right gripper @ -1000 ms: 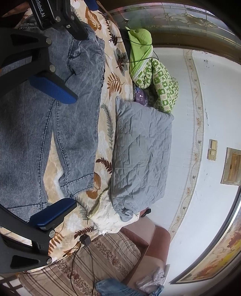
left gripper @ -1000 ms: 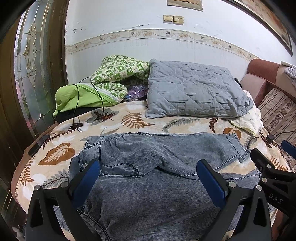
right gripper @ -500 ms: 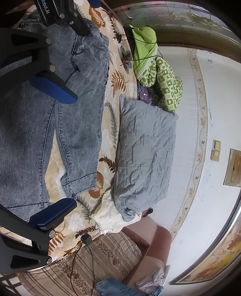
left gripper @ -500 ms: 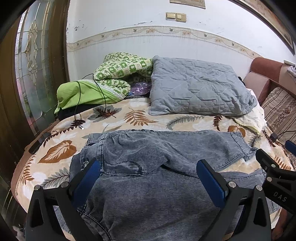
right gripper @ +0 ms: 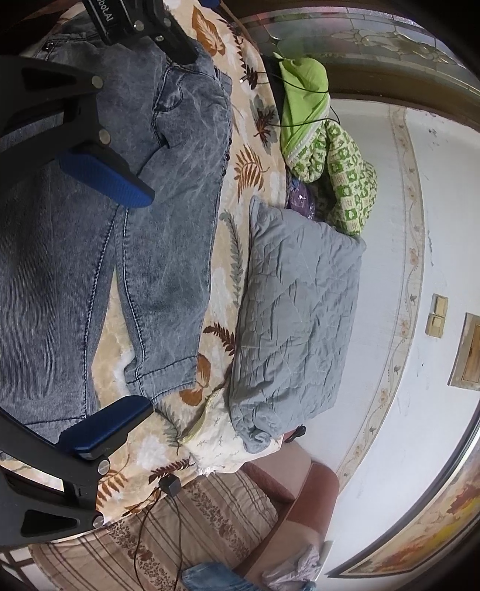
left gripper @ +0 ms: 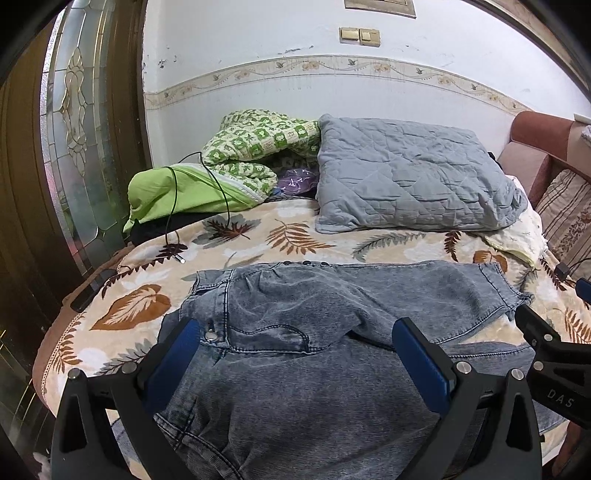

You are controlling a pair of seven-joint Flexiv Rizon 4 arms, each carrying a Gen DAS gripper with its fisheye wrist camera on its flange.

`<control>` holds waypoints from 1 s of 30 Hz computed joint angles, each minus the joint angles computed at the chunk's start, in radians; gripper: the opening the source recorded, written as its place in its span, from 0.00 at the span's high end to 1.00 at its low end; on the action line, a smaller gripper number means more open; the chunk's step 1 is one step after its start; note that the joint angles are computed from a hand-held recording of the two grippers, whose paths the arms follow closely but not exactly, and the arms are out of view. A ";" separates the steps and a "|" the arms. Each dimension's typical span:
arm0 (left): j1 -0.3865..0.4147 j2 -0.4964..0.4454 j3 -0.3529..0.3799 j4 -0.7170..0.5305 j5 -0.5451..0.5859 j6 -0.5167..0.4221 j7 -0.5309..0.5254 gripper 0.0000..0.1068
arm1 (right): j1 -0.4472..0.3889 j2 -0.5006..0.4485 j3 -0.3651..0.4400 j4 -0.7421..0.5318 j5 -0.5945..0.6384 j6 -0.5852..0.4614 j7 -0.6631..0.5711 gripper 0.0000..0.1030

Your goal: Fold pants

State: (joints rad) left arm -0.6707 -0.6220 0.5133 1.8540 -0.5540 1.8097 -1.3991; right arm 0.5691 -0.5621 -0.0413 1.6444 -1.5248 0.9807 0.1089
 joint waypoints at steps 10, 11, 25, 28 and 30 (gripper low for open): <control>0.018 0.001 -0.011 0.000 0.009 -0.004 -0.011 0.04 | 0.008 -0.013 -0.003 -0.011 0.033 -0.004 -0.026 0.00; 0.019 0.001 -0.012 0.000 0.011 -0.004 -0.012 0.04 | 0.009 -0.013 -0.004 -0.011 0.033 -0.003 -0.028 0.00; 0.070 0.006 -0.046 -0.015 0.057 -0.049 -0.026 0.04 | 0.008 -0.020 -0.010 -0.014 0.076 -0.009 -0.067 0.00; 0.116 0.008 -0.071 -0.037 0.091 -0.109 -0.043 0.04 | -0.015 -0.022 -0.013 -0.015 0.108 0.019 -0.082 0.00; 0.132 -0.004 -0.062 -0.065 0.109 -0.162 -0.057 0.04 | -0.039 -0.026 -0.018 -0.020 0.148 0.040 -0.102 0.00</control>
